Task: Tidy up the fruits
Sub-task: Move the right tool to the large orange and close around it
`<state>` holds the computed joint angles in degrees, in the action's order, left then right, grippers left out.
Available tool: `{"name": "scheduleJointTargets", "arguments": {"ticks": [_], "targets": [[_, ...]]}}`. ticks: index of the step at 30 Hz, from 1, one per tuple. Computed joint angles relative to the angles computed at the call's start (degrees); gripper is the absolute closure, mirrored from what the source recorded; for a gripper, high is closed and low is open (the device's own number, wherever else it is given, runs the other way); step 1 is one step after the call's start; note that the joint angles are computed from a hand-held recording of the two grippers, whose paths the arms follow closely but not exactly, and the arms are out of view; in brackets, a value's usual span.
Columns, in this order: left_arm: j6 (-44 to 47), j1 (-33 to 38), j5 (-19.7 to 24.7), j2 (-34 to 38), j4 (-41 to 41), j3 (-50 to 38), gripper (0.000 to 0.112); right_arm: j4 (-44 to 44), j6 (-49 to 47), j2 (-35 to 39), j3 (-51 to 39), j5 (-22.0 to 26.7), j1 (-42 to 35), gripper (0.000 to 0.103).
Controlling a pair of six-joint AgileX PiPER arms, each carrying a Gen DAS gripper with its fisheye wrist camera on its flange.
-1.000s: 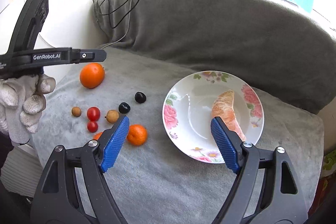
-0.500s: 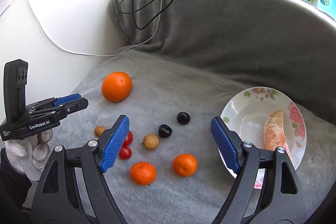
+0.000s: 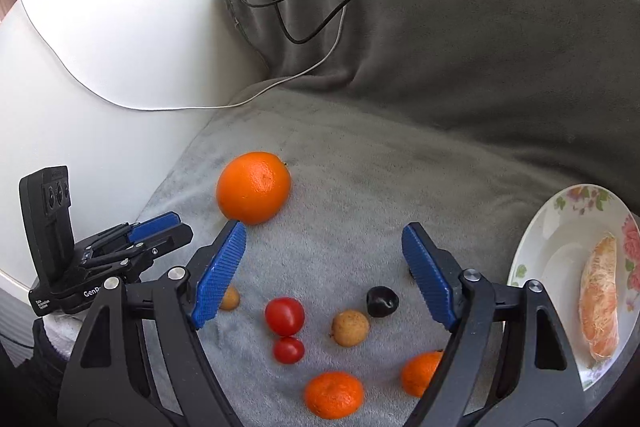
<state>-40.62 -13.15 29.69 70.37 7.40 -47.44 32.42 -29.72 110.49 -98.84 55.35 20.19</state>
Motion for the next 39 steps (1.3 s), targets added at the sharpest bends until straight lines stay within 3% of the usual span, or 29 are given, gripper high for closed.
{"name": "scheduleJointTargets", "arguments": {"ticks": [1, 4, 6, 20, 29, 39], "targets": [[1.9, 0.7, -0.3, 0.3, -1.5, 0.0, 0.070, 0.4, 0.5, 1.2, -1.5, 0.6, 0.3, 0.020], [7.3, 2.4, -0.5, 1.7, -6.8, -0.5, 0.044, 0.9, 2.2, 4.7, -5.7, 2.3, 1.2, 0.020], [11.9, 3.4, -1.7, 2.1, -11.2, -0.3, 0.044, 0.9, 3.0, 6.8, -8.2, 3.3, 1.9, 0.020], [19.3, 4.2, -2.0, 7.9, -15.0, -5.0, 0.044, 2.2, 8.6, 19.9, -23.7, 9.8, 4.9, 0.020], [29.6, 7.1, -1.2, 10.4, -26.0, -6.0, 0.044, 1.6, 10.6, 23.8, -27.6, 11.4, 5.9, 0.020], [32.9, 8.4, -0.4, 10.9, -30.2, -6.1, 0.046, 3.3, 10.5, 24.7, -27.7, 12.5, 6.5, 0.020]]}}
